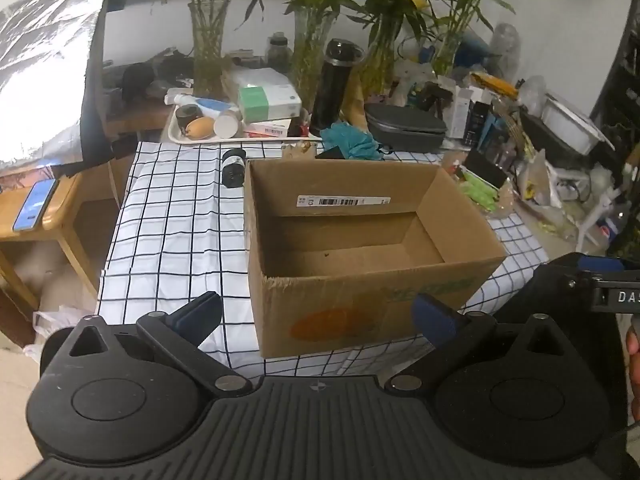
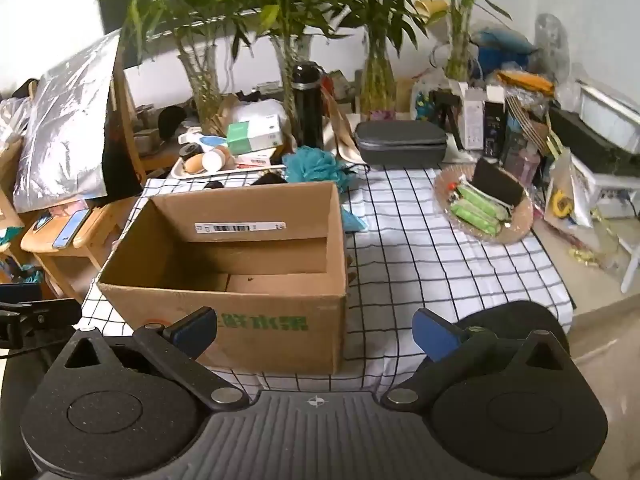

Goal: Organize soft objects
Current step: 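Move right tool toward blue wipes pack while left tool approaches black roll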

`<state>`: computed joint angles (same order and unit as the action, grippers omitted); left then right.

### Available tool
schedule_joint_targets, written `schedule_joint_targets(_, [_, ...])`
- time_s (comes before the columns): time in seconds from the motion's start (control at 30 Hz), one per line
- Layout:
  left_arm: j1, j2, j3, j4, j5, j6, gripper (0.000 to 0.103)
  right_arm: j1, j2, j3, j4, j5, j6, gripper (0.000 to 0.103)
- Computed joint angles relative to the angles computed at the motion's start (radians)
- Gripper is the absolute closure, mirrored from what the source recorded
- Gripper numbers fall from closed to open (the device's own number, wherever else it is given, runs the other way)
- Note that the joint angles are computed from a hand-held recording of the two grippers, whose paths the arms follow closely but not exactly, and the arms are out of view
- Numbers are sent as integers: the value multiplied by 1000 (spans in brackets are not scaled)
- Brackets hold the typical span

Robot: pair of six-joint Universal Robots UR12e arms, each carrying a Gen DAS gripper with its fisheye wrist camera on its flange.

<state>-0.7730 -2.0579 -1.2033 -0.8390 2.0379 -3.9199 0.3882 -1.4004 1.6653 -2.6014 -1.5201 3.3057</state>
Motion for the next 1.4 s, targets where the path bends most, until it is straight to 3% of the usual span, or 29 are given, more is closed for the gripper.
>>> schedule_joint_targets(0.13, [6,-3,9,-13,8,13,0,-7,4,-3,12,23,-5,0])
schedule_joint_targets(0.5, [37,-9,47,-71,-105,35,0,-12,23,-74,161,21,-88,0])
schedule_joint_targets(0.63, [43,-13,60,-73,-99,57,0,-15,20,-89,182,33,-83,0])
schedule_joint_targets(0.87, [45,-11,57,-64,-56,37,0,-16,35,-92,148,53,-79,0])
schedule_joint_targets(1.0, [53,-2,40,-42,-72,37,0,-19,45,-88,95,50,-81,0])
schedule_joint_targets(1.2, [44,-9,52,-86,25,35,0,-25,66,-84,36,15,-63,0])
schedule_joint_targets(1.4, [54,4,12,-5,30,14,0,-31,81,-80,-21,8,-84,0])
